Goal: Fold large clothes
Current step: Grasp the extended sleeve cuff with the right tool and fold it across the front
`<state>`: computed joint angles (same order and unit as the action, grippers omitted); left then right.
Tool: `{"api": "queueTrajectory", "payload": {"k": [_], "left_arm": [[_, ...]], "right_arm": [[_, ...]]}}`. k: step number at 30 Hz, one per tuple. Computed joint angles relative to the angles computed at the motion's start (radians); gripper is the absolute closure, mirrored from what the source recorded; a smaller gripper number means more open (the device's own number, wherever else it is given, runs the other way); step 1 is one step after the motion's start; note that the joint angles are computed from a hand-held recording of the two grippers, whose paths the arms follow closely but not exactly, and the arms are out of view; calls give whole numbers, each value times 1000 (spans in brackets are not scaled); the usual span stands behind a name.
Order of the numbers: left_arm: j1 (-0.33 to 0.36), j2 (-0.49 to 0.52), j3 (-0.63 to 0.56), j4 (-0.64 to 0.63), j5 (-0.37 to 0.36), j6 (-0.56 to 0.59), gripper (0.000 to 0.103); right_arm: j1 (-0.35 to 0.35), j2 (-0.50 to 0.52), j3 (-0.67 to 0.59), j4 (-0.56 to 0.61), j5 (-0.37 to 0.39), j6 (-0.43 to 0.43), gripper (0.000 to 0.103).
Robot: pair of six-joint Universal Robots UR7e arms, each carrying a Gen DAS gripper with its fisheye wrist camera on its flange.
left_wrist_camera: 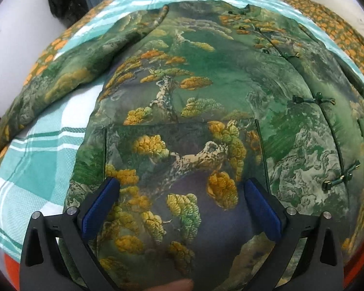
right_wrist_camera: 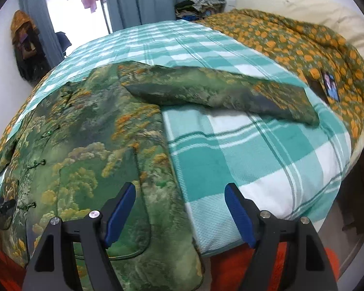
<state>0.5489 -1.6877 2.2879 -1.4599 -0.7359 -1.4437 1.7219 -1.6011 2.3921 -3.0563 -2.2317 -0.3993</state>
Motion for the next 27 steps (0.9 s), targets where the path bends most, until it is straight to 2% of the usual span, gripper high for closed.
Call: {"api": "queueTrajectory", "payload": {"k": [4,9,12,14,17,21,25,27], "left_arm": [[-7,7,6,-3,-7,-32,0],[22,8,-15,0,-24,-4,0],[26,3,-15,-15,-24,8,0],[29,0,-10,-28,-17,24,0],[14,-11,4,-20,-6,13,0],[-7,-10,11,9,5,-31,0],[-3,-11,11,3,5,-27,0],[-7,-13,12,9,4,-34,0]], "right_arm": [[-37,-30,-2,32,73,37,26],[-73,-45,-14,44,131,61,26],[-126,-56,-40,65,209,95,26],[-175,-45,-63,37,252,118,26],[-267,-25,-107,3,311,204,26],[-392,-16,-154,-53,428,341,26],[-429,38,-223,-121,449,411,26],[-436,68,-263,-111,452,457,26]]}}
